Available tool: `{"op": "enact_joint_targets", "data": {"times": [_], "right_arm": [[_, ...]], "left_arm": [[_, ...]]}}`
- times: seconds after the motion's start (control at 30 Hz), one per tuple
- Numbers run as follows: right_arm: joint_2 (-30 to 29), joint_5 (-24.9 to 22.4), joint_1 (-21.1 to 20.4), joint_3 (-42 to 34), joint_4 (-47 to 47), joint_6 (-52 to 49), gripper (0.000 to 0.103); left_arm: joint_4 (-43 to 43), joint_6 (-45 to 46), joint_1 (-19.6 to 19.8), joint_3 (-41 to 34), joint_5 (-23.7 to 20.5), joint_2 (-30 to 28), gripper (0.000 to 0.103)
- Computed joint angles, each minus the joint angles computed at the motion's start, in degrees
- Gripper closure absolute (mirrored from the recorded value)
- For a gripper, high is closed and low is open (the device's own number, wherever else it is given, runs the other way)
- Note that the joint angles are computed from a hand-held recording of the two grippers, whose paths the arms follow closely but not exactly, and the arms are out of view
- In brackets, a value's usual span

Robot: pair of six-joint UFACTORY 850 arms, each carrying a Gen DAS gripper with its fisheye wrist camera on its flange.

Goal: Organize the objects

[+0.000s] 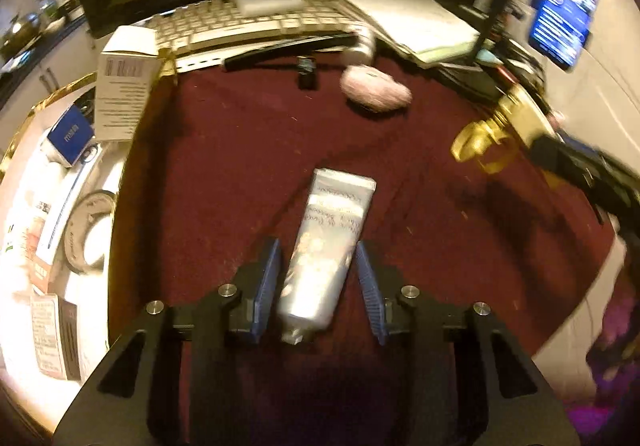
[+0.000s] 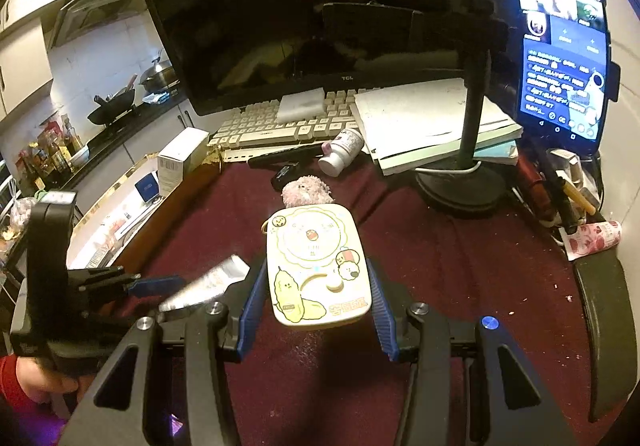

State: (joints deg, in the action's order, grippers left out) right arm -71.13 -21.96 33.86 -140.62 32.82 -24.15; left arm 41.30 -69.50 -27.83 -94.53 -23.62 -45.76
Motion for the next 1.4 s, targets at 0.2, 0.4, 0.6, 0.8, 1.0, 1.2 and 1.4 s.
{"op": "enact_joint_targets", "data": {"times": [0.2, 0.4, 0.6, 0.8, 1.0, 1.2, 1.4], "right_arm": [[-1.74, -1.68, 0.02, -2.72, -0.33, 0.90, 0.055], [-1.85, -1.89, -0.13, -2.64, 0.22, 0.55, 0.055], [0.44, 0.19, -0.41, 1.27, 4.60, -3.31, 0.055], [-1.92, -2.46, -0.57, -2.42, 4.00, -1.66, 0.055], [-2.56, -2.43, -0.48, -3.80, 2.45, -0.36, 0.055], [-2.07, -1.80, -0.45, -3.07, 2.38, -0.34, 0.055], [-1.04, -0.91, -0.21, -1.96, 2.27, -1.00, 0.055]], "left_arm": [[-2.50, 1.28, 0.00, -5.73, -3.98, -3.28, 0.068], [-5.18, 1.34, 0.58, -2.82, 0.95, -1.47, 0.072], [-4.49, -0.41, 0.37, -0.71, 2.08, -0.15, 0.072], [-6.29, 0.78, 0.57, 0.20, 3.76, 0.49, 0.072], [-2.19, -4.14, 0.58, 3.22, 6.52, 3.18, 0.072], [6.03, -12.13, 0.28, 6.03, 8.20, 6.09, 0.081], [9.27, -14.68, 0.39, 6.83, 8.87, 7.25, 0.088]]}}
